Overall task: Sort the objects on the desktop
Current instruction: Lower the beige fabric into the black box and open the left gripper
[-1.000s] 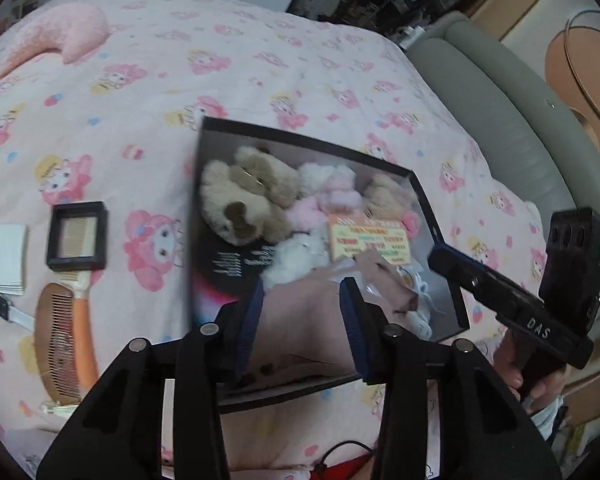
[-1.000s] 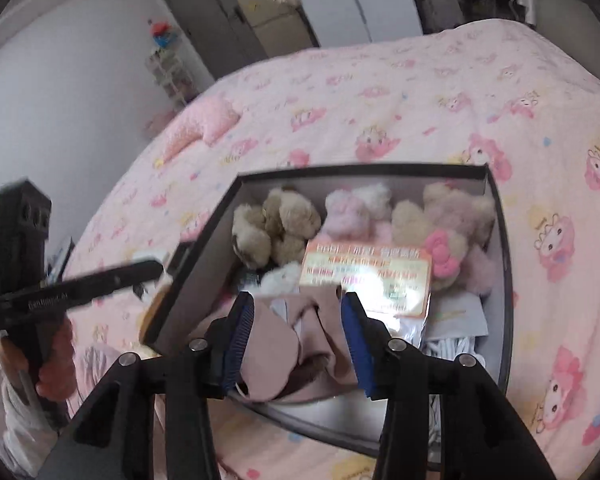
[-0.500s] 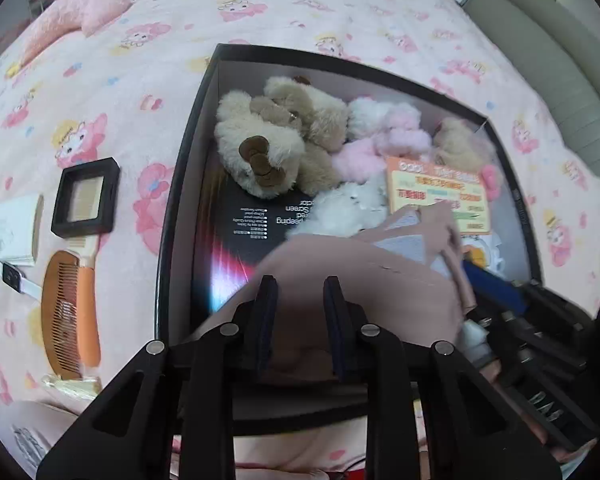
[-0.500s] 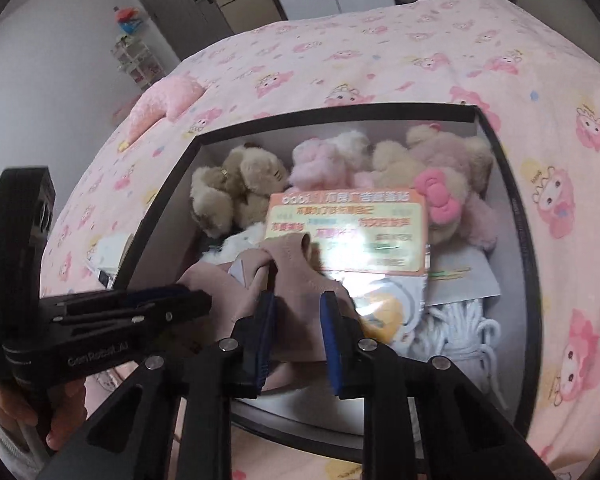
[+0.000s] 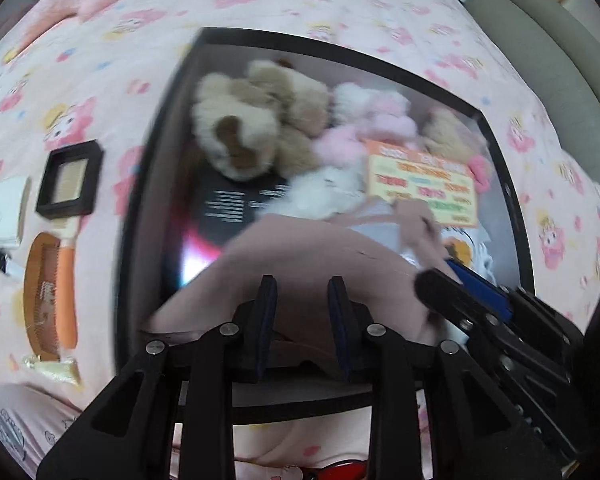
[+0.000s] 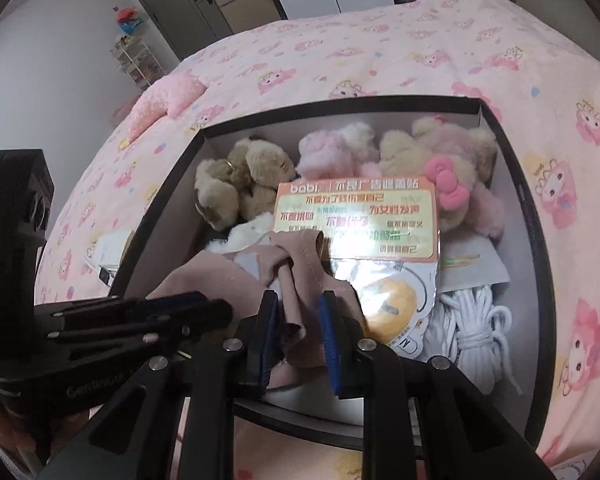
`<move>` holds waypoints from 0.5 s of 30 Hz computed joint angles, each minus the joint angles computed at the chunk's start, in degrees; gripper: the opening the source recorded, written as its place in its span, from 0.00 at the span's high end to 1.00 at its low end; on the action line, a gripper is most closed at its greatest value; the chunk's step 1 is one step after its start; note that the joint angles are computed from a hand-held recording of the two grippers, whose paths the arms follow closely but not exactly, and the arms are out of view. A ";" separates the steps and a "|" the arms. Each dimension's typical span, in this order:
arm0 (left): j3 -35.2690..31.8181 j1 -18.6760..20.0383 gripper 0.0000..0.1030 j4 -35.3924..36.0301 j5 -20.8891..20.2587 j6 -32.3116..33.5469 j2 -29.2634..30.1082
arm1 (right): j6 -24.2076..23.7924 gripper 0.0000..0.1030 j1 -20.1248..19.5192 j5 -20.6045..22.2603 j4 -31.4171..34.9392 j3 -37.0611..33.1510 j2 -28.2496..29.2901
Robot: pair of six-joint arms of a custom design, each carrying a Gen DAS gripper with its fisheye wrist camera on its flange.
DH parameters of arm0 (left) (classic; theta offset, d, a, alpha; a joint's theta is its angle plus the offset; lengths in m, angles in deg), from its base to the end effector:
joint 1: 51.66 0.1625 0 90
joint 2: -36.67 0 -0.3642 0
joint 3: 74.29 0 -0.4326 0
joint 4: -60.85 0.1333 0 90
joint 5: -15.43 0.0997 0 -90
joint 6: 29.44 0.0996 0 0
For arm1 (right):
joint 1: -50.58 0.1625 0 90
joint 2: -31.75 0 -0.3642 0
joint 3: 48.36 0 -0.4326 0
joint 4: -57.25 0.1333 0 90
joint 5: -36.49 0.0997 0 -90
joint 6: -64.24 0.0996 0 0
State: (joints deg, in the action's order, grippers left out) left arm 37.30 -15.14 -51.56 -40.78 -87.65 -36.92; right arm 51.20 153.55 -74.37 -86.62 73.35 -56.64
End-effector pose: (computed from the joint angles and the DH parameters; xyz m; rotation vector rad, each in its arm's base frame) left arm -0.3037 -0.4596 0.1390 0.0007 2.5582 -0.4460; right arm 0.2071 -0.4631 0.2368 0.5270 -2.6875 0.4959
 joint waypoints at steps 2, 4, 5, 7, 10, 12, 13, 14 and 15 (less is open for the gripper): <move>0.88 -0.87 0.76 -0.61 1.91 0.30 -1.15 | -1.62 0.81 0.66 0.36 -1.96 0.56 -0.37; 3.26 0.20 0.74 -8.12 -3.79 4.28 -2.92 | -3.86 0.81 1.25 1.52 -7.23 2.02 -1.45; 3.93 0.73 0.74 -10.17 -5.95 4.93 -3.16 | -4.54 0.81 1.48 1.66 -8.99 2.33 -1.61; 3.81 1.09 0.74 -9.59 -6.25 4.67 -2.19 | -4.38 0.81 1.53 1.15 -7.86 1.57 -0.84; 4.00 0.59 0.74 -9.47 -4.86 4.69 -1.60 | -0.94 0.81 0.95 -1.71 -1.56 -0.24 1.54; 4.22 0.47 0.73 -9.79 -4.21 4.62 -1.45 | 1.11 0.81 -0.02 -1.54 1.37 -0.91 2.12; 4.40 0.50 0.70 -9.87 -3.92 4.38 -1.44 | 1.76 0.81 -0.56 -0.42 1.66 -1.02 2.00; 4.63 1.12 0.67 -10.54 -3.78 4.74 -1.09 | 2.42 0.81 -0.99 0.43 2.50 -1.39 2.08; 4.96 1.35 0.66 -11.00 -3.67 4.71 -1.02 | 3.10 0.81 -1.31 0.81 3.45 -1.80 2.35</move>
State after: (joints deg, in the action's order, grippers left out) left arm 42.26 -13.79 -62.55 -44.45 -82.94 -37.94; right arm 54.29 152.24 -73.57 -83.17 71.55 -54.28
